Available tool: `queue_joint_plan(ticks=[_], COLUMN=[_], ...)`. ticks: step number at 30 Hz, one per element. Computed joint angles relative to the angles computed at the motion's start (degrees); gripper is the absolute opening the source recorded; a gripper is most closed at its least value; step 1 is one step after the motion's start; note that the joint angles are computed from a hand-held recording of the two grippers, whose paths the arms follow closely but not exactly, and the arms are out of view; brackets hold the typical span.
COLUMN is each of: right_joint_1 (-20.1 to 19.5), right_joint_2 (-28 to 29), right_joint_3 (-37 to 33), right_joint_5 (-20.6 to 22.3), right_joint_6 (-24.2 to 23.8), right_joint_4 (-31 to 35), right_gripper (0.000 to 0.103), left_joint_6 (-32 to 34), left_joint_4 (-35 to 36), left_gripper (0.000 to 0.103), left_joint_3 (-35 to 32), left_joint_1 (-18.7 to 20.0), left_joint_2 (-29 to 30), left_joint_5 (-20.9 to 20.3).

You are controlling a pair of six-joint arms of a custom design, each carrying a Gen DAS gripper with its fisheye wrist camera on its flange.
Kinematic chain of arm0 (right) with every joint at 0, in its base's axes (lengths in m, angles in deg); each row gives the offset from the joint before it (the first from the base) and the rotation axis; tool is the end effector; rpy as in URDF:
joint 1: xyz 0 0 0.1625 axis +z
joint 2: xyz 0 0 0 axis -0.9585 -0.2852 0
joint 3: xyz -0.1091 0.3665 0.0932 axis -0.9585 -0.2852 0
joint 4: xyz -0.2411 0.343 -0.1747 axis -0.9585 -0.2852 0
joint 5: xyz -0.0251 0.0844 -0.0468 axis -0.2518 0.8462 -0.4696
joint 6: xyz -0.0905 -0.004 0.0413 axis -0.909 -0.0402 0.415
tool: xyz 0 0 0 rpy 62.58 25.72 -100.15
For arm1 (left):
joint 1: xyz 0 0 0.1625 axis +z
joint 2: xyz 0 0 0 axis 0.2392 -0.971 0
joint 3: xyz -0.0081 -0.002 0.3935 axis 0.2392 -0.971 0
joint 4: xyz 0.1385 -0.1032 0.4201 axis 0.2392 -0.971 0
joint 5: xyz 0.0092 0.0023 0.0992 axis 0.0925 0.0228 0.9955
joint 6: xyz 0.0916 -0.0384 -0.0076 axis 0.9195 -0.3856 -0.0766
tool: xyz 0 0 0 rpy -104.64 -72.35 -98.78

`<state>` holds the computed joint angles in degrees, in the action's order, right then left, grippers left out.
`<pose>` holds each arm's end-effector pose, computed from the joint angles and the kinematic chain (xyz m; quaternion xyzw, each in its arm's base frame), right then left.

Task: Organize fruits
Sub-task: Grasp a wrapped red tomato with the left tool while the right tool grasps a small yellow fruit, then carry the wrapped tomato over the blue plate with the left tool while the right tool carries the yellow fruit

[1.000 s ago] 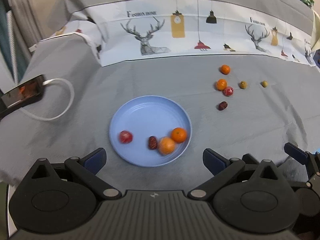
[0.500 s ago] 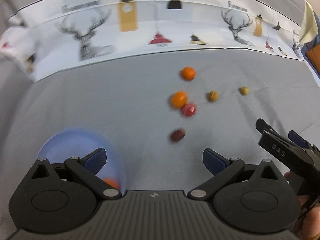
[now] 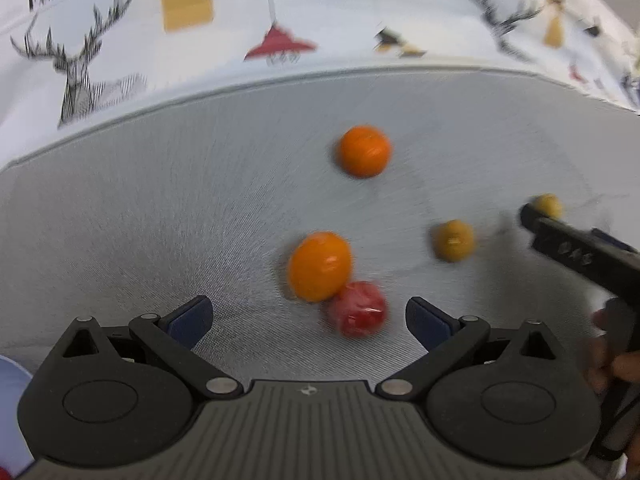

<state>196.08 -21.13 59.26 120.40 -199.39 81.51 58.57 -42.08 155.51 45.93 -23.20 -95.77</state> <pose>0.2952 -0.3709 -0.0930 0.0235 -0.8488 0.4002 0.3447 0.0064 -0.4003 0.2683 0.1338 0.9038 -0.1816 0.3637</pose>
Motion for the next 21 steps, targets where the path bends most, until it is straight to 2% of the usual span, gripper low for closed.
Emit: queue_joint_plan(ticks=[1,4,7,8,9,10,11,12,14,16,21], right_joint_1=[-0.5,-0.2,-0.5,-0.3,-0.1,0.3,0.6,0.8,0.8,1.8,8.8], right_joint_2=[0.4,1.6,0.6,0.6,0.2,-0.1,-0.3,-0.3,-0.7,-1.3,-5.4], right_joint_3=[0.0,0.2,1.8,1.8,2.4,2.7,2.6,2.0,1.6,1.5,4.6], right_joint_5=[0.4,2.9,2.1,2.5,2.2,2.1,1.3,0.5,-1.0,0.3,3.3], right_joint_6=[-1.4,-10.1,-10.9,-11.4,-12.6,-13.9,-13.4,-11.6,-8.3,-6.6,-1.0], right_joint_4=[-1.0,-6.9,-9.1,-9.2,-10.3,-11.2,-9.8,-7.4,-4.1,-2.9,-1.7], right_gripper=[0.103,0.102,0.101,0.098,0.083,0.051,0.037,0.026,0.026,0.026,0.026], left_joint_6=[-0.2,-0.3,-1.0,-1.7,-1.2,0.5,1.5,1.6,1.5,2.0,-2.4], left_joint_4=[-0.2,-0.6,1.0,1.8,1.9,1.1,0.9,1.6,2.3,3.5,15.0], left_gripper=[0.103,0.103,0.102,0.097,0.090,0.069,0.043,0.034,0.034,0.034,0.034], left_joint_3=[-0.6,-1.1,-1.3,-1.3,-1.3,-1.3,-1.1,-1.2,-0.5,1.1,1.0], left_joint_1=[1.0,1.9,1.3,0.8,0.4,0.3,-0.2,-0.6,-2.1,-4.5,-9.2], left_joint_2=[1.5,2.7,2.8,2.9,2.7,2.1,1.2,0.8,-0.6,-3.9,-13.0], left_joint_5=[0.0,0.0,0.7,1.5,1.4,-0.4,-1.5,-1.6,-0.5,0.6,-0.3])
